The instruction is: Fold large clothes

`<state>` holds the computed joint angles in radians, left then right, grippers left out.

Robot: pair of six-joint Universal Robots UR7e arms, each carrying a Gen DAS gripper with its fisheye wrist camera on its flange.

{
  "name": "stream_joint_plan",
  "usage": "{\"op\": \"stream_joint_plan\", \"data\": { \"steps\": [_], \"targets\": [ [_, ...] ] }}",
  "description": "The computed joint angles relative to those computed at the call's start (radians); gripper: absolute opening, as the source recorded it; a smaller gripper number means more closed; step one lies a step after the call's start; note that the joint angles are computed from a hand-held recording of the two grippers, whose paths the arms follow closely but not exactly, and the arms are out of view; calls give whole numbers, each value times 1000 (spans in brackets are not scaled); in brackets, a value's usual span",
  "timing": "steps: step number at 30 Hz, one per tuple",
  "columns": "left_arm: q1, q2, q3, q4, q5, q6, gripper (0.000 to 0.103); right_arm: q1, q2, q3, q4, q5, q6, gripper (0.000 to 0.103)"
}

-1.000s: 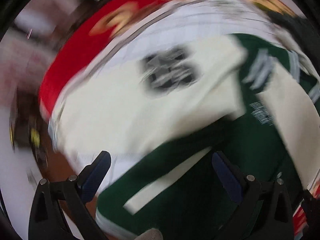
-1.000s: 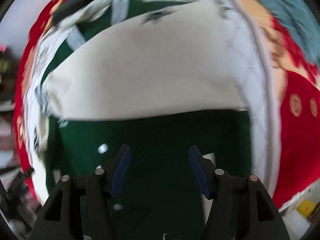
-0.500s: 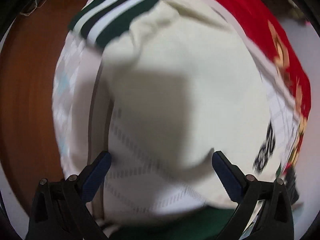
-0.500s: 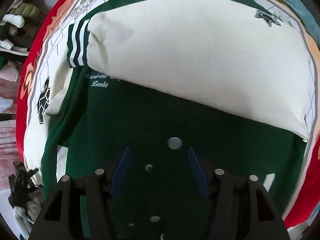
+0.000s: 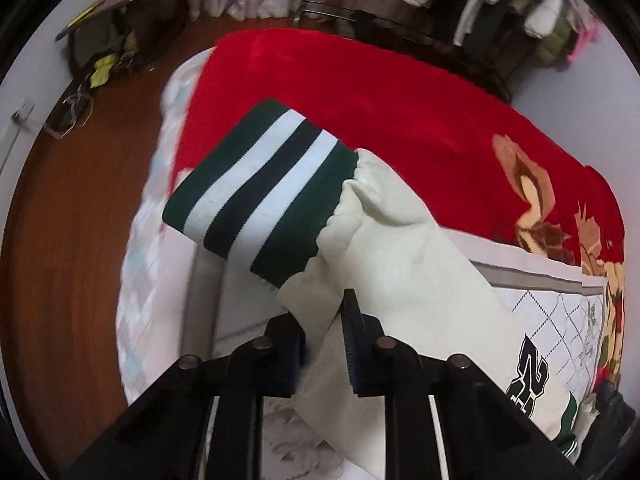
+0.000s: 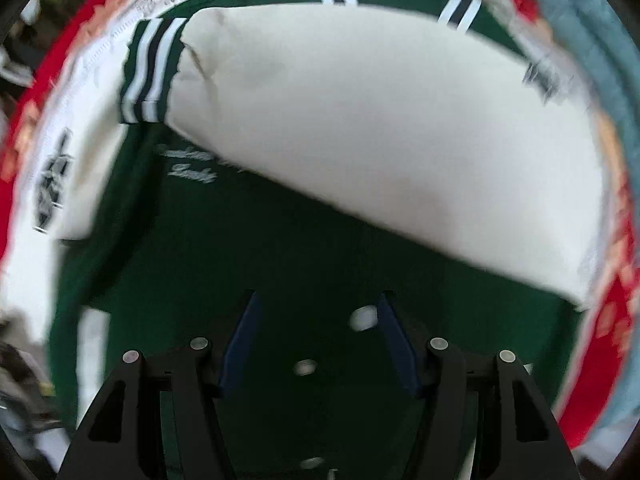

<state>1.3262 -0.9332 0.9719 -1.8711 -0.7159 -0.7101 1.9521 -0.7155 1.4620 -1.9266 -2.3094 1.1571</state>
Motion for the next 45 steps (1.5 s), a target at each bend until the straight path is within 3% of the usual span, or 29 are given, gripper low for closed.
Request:
{"op": "stream_joint_plan", "data": {
  "steps": [4,5,6,7,8,9,12,15,18,21,23,26,33,37,41,45],
  "targets": [
    [29,91,-133,64,-73,10,60,5,26,-43,66,-59,28,70],
    [27,118,-177,93,-57,28,60,0,25,-39,41,-54,26,70],
    [16,129,-185,105,-29,45,60,-4,27,-40,34,-52,31,71],
    [8,134,-182,77,-15,82,49,-8,30,-43,27,-52,35,71],
    [-1,141,-186,65,15,102,32,-12,35,-50,29,-54,42,71],
    [-8,150,-199,72,37,107,9,-15,39,-57,39,-58,49,71],
    [-35,162,-219,38,74,156,5,-24,41,-71,50,-68,60,71],
    [-90,174,-218,-37,151,289,4,-29,49,-99,80,-91,73,71],
    [-156,206,-229,-172,218,509,4,-29,37,-98,69,-112,73,71],
    [-225,251,-257,-282,211,727,3,-29,8,-68,21,-108,77,71],
    [-273,257,-234,-326,168,835,3,-35,-37,-14,-30,-105,78,71],
    [-340,281,-217,-284,82,891,3,-47,-126,88,-78,-111,103,71],
    [-481,294,-67,-137,-223,803,3,-73,-369,363,-84,-117,301,71],
    [-559,284,95,-174,-378,845,3,-90,-514,527,-85,-109,426,71],
    [-610,282,200,-134,-438,871,3,-99,-630,660,-101,-83,516,71],
    [-631,286,250,-70,-406,851,5,-99,-723,765,-119,-50,565,71]
  ]
}}
